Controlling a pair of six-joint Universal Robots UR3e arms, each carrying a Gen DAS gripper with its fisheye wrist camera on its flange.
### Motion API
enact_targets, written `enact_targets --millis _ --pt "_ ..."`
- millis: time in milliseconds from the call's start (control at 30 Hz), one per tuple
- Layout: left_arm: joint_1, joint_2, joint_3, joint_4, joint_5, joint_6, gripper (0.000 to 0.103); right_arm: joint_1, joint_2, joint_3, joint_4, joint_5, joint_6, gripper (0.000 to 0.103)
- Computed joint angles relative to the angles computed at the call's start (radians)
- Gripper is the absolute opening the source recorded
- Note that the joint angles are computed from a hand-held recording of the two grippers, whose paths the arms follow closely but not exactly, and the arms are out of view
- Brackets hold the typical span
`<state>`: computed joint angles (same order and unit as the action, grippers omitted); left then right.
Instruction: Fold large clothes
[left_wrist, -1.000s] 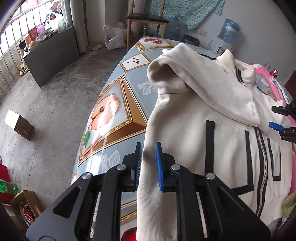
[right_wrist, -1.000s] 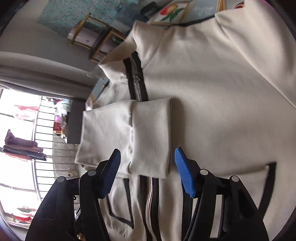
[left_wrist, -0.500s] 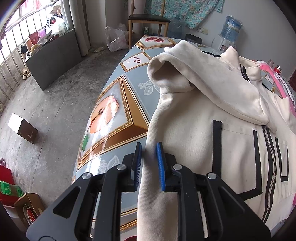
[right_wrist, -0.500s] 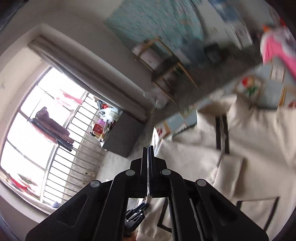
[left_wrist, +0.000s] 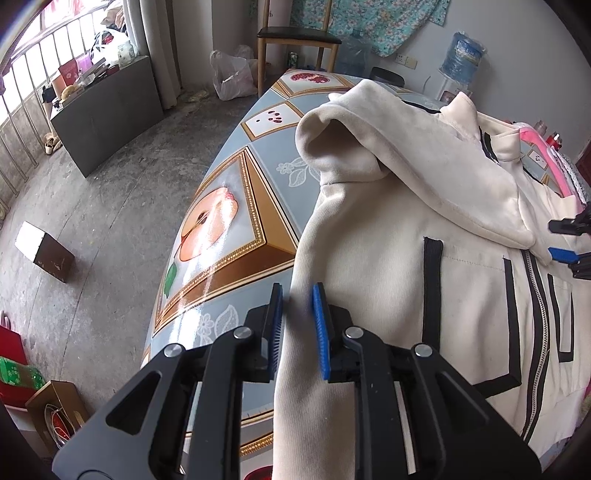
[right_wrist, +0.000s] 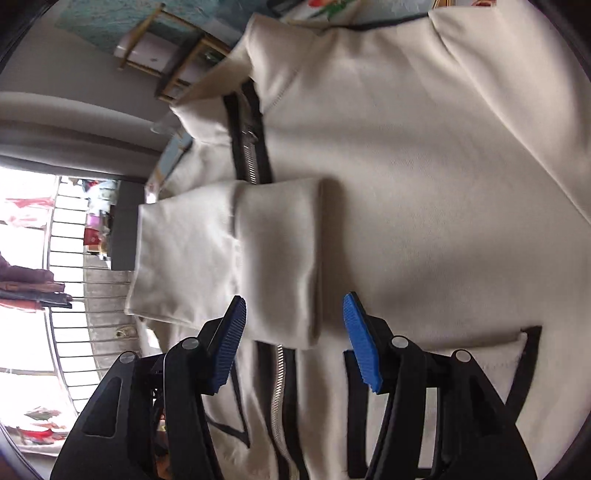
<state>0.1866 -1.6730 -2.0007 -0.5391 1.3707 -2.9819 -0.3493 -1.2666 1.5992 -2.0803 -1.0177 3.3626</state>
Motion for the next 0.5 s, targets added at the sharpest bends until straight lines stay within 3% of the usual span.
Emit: enact_targets --millis 33,100,167,233,500 --pt "-0.002 0.000 -0.001 0.003 0.003 -0.003 0.017 0.002 -0.020 0.025 -0.027 -0.001 0.008 0.049" --pt "-0.007 -0.002 -0.004 0.013 0.010 -0.007 0.017 0.022 0.013 0.010 -0.019 0.021 -0.002 0.021" --pt "-0.011 -0.002 -0.011 0.026 0.016 -0.008 0.017 0.070 0.022 -0.026 -0.023 -0.056 0.008 0.009" --pt "-0.011 0.000 -0.016 0.034 0.016 -0.007 0.017 0.082 0.048 -0.066 -0.026 -0.044 0.020 0.005" --pt "-0.006 0.013 -0.040 0.057 0.012 -0.006 0.017 0.000 -0.212 -0.224 0.009 0.302 -0.036 0.003"
